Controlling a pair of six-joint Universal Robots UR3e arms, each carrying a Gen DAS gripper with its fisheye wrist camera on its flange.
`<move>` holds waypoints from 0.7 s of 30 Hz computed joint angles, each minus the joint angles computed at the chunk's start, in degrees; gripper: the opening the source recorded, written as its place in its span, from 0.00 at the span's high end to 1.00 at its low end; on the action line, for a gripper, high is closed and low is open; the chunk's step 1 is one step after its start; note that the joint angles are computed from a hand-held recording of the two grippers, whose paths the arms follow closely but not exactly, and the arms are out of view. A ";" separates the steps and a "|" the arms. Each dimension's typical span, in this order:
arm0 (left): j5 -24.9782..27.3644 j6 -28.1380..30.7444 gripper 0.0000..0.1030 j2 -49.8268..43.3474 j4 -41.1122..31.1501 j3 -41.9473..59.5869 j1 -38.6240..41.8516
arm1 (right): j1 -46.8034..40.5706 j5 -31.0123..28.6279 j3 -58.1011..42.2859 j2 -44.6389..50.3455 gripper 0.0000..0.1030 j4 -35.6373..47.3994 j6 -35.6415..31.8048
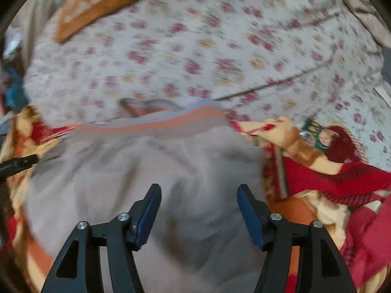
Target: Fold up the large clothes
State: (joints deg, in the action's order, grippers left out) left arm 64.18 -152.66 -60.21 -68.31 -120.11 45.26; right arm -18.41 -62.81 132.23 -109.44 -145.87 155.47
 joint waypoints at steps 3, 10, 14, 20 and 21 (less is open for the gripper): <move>-4.49 16.16 0.24 10.06 -20.52 0.33 13.31 | 6.00 2.70 0.13 -2.29 0.37 2.17 2.37; -3.07 39.60 0.24 17.62 -44.25 -0.67 29.45 | 18.16 -0.72 2.82 0.29 0.37 -2.12 5.20; -4.29 41.34 0.35 21.22 -42.83 -4.39 28.41 | 20.02 -1.72 3.95 1.61 0.37 -3.80 7.10; -5.65 37.81 0.94 13.42 -41.58 0.78 22.92 | 16.34 -1.17 5.02 -1.34 0.37 0.97 7.40; -6.81 40.51 0.94 13.81 -44.82 3.54 24.45 | 15.82 -1.57 4.90 -1.87 0.37 1.83 7.09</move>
